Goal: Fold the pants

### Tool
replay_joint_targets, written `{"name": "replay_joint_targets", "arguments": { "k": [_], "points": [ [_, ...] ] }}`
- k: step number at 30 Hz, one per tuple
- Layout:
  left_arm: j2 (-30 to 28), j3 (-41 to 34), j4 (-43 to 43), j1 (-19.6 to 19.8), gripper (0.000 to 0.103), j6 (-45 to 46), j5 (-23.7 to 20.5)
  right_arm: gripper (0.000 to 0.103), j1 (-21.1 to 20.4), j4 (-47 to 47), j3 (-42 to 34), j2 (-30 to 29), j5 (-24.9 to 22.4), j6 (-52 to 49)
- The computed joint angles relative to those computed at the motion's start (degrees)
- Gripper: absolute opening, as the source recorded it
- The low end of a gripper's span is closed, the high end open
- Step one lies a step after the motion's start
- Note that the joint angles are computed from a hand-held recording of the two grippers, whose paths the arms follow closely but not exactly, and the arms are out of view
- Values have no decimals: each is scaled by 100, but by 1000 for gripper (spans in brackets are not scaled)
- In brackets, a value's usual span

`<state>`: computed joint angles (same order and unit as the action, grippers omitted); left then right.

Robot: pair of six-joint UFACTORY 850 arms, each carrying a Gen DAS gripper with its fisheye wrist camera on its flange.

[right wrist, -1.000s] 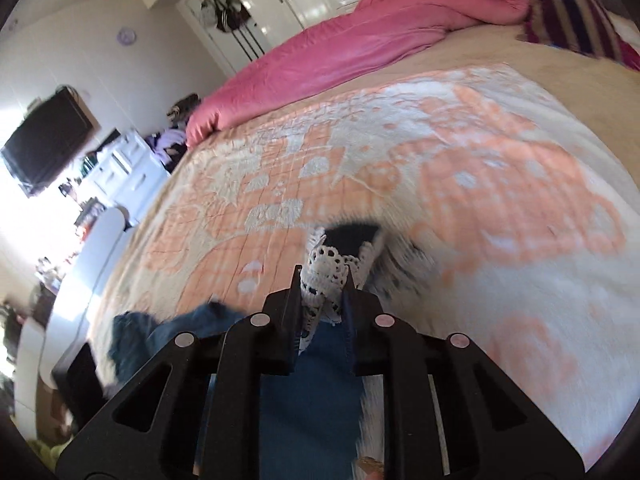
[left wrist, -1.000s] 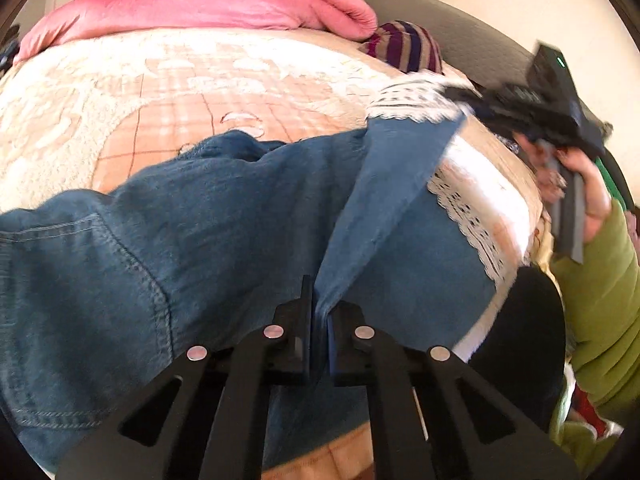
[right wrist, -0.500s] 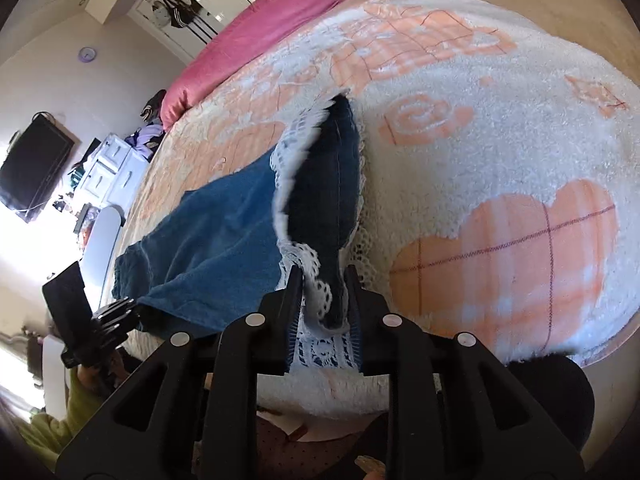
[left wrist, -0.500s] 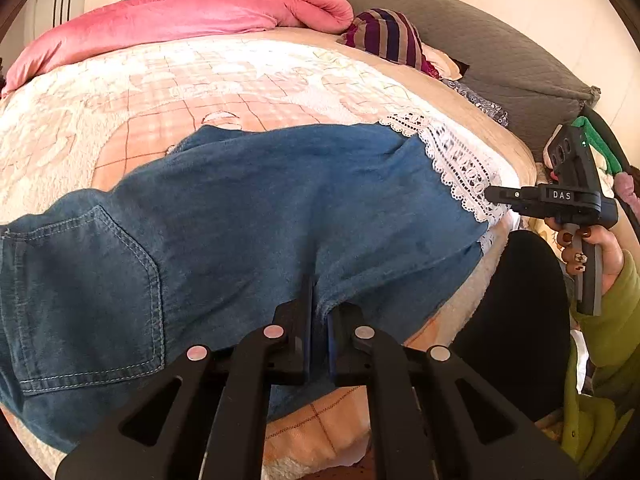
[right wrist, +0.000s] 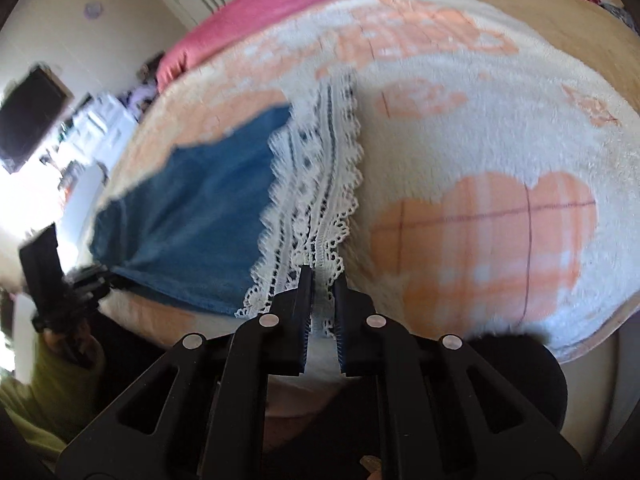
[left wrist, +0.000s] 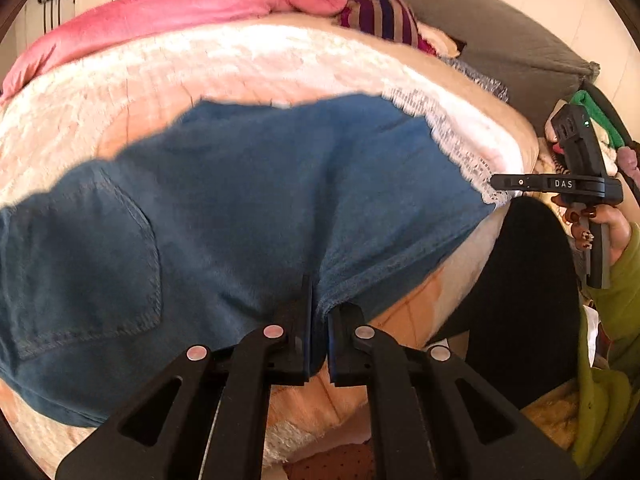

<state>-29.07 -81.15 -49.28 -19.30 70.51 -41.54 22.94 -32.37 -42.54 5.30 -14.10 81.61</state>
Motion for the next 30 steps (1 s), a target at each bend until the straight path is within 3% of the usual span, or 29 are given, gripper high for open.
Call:
{"name": "replay_joint_targets", "arguments": {
  "k": [2,6,9,13,15,18,20,23,30],
  "points": [
    [0,24,55,-10,6,-2,17,17,38,-117,3,17,-141,168],
    [49,46,59,40,19,51,-76,22,390,-1799,-67,277,-832,1585],
    [189,187,41,107,32,62,-118,40,609,-2559,-295,247,-931,1832],
    [450,390,-228,327,36,150,-191,40,583,-1928,-825,-350,-395,505],
    [608,484,-397,502,37,127,30,40,540,-1303,-1097,-698,-285,-317],
    [675,446,-578,833,56,-295,444,43,477,-262,-1437,-1145,-400,-1563],
    [604,330,-434,996,58,-837,727,48,471,206,-1545,-1336,-525,-2140],
    [482,160,-8,1090,62,-1754,1287,54,510,329,-1580,-1510,-653,-2303],
    [-153,-486,119,1189,61,-2738,1351,63,573,13,-1467,-1511,-501,-1979]
  ]
}}
